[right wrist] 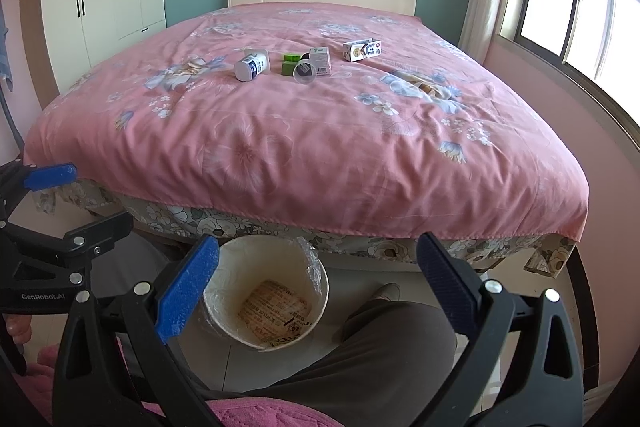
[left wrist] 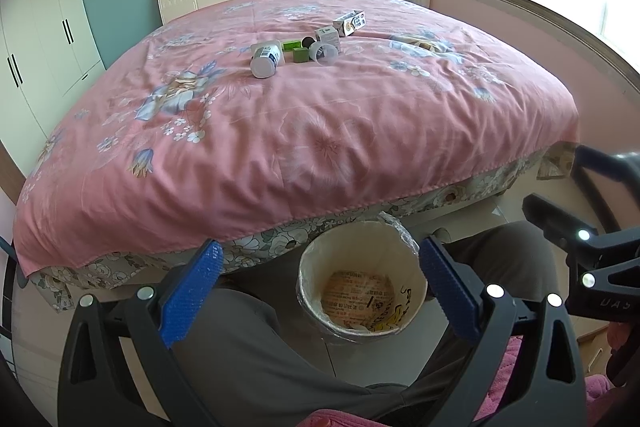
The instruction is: Collect trash
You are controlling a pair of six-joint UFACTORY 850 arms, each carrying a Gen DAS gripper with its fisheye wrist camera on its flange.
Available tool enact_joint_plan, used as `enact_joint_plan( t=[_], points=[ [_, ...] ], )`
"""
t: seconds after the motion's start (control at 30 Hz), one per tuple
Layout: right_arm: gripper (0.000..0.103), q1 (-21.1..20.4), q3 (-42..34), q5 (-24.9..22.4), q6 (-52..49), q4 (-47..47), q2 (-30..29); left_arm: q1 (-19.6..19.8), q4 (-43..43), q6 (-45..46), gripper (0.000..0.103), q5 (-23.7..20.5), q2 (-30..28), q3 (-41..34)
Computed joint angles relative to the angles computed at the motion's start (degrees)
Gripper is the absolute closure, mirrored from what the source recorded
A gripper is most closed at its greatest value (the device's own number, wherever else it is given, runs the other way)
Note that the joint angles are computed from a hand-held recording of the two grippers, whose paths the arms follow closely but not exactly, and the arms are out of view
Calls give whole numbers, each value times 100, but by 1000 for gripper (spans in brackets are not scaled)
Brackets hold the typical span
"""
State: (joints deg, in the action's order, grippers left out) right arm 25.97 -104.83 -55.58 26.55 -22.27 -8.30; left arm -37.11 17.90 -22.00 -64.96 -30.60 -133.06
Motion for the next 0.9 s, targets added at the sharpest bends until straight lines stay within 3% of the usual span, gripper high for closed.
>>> enact_joint_plan(
  t=[0.7,0.9],
  points=[
    [6,37,3,-37,23,-56,-36,-4,-32,-48,3,100,110,265],
    [6,13,2,-45,-23,8,-65,29,-143,23,3,-47,-62,7]
  ],
)
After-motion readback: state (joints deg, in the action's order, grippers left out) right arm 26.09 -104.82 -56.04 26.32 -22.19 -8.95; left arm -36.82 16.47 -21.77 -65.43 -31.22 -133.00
